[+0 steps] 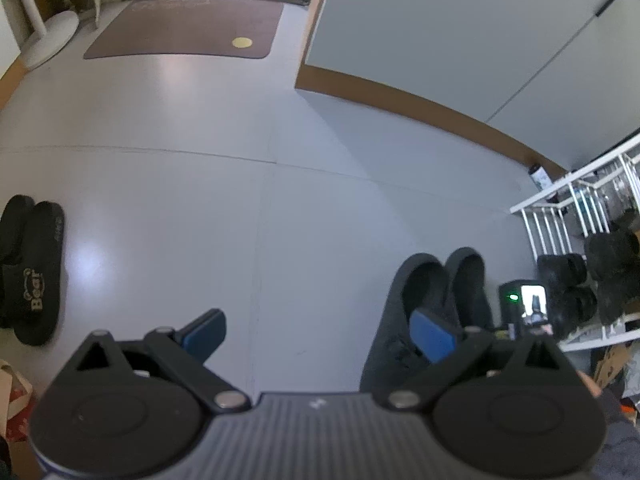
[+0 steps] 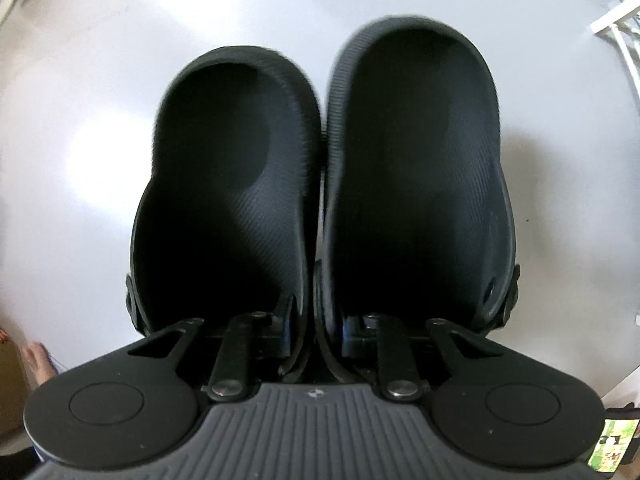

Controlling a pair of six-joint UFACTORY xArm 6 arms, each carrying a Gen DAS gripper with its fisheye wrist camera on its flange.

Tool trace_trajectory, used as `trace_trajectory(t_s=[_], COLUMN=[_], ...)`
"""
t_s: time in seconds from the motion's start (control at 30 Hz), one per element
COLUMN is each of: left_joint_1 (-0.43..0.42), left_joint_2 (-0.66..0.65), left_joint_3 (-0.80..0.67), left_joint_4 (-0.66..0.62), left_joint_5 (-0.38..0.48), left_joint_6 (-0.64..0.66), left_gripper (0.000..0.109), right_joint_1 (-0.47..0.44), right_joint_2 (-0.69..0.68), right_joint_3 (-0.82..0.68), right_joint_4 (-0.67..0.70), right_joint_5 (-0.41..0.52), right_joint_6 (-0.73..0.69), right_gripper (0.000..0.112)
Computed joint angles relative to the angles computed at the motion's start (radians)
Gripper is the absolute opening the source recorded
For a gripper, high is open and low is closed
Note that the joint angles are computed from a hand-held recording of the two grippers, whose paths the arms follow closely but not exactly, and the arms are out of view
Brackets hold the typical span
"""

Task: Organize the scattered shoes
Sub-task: 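Lift the black clogs with the right tool toward the rack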

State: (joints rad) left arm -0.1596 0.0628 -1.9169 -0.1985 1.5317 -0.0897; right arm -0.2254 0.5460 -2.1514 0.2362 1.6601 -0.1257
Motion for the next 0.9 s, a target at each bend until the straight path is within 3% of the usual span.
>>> trace_trajectory(t_s=[0.3, 0.67, 0.9], left_joint_1=[0.011, -0.004, -0.055], left_joint_2=[-0.059, -0.108, -0.146], left_joint_3=[0.057, 0.109, 0.159], left_joint_4=[-0.005, 0.004, 0.049], left_joint_5=[-0.010, -0.020, -0.055], left_joint_6=[0.015, 0.011, 0.050], left_gripper=[0.100, 0.100, 0.100], right_joint_1=[-0.048, -0.100, -0.119], right_joint_2=[-0.025, -0.006, 0.033], right_joint_3=[-0.047, -0.186, -0.336], right_joint_4=[0.058, 0.094, 0.134], right_joint_5=[-0.036, 0.010, 0.052], right_joint_6=[0.061, 0.107, 0.130], right_gripper=[0.023, 0.023, 0.023])
